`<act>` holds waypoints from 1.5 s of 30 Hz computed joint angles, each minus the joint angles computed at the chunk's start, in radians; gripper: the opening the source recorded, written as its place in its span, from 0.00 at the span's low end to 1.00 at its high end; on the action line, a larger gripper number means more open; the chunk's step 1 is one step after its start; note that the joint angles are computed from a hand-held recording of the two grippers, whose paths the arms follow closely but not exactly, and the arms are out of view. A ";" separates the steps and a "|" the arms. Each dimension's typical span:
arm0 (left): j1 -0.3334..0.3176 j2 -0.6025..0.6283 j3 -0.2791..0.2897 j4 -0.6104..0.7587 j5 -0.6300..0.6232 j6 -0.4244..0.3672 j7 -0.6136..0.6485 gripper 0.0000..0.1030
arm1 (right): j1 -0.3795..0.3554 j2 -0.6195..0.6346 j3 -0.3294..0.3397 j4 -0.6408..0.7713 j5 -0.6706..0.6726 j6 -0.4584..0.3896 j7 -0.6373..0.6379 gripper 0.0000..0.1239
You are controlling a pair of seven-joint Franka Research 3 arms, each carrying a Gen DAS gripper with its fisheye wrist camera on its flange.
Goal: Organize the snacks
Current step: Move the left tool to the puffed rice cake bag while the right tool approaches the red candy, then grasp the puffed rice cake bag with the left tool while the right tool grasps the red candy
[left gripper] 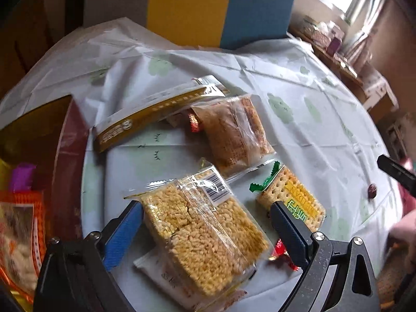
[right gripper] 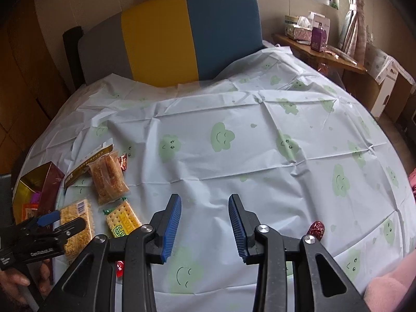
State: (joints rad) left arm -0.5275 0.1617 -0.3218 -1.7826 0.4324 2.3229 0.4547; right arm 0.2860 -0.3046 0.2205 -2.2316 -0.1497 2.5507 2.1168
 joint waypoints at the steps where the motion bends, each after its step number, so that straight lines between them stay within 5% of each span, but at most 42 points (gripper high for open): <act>1: -0.003 0.011 -0.001 0.015 0.003 -0.020 0.011 0.95 | 0.003 0.003 -0.003 0.002 0.006 -0.004 -0.007 0.31; 7: -0.015 0.040 0.003 0.042 0.020 -0.061 0.023 0.95 | 0.014 0.024 -0.006 0.020 0.013 -0.039 -0.030 0.31; 16: -0.004 -0.025 0.006 -0.067 0.069 0.069 -0.025 0.80 | 0.049 0.052 -0.026 0.035 0.055 -0.055 -0.099 0.31; 19: 0.001 -0.060 0.002 -0.118 0.090 0.112 -0.056 0.80 | 0.094 0.054 -0.052 0.027 0.160 -0.018 -0.233 0.31; 22: 0.000 -0.071 -0.004 -0.132 0.123 0.115 -0.076 0.80 | 0.182 0.056 -0.098 0.027 0.368 0.004 -0.497 0.27; 27: 0.007 -0.098 -0.011 -0.164 0.126 0.141 -0.107 0.80 | 0.221 0.074 -0.076 0.054 0.483 -0.075 -0.741 0.16; 39: 0.020 -0.148 -0.029 -0.215 0.157 0.166 -0.167 0.79 | 0.206 0.175 -0.019 0.115 0.362 -0.197 -0.712 0.16; 45: 0.024 -0.181 -0.036 -0.241 0.188 0.196 -0.192 0.76 | 0.204 0.209 -0.019 0.124 0.280 -0.164 -0.621 0.10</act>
State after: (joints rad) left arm -0.5038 -0.0188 -0.3577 -2.0237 0.6202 2.5193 0.2627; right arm 0.4897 -0.0958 0.2017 -2.1072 0.1307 2.3871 1.4958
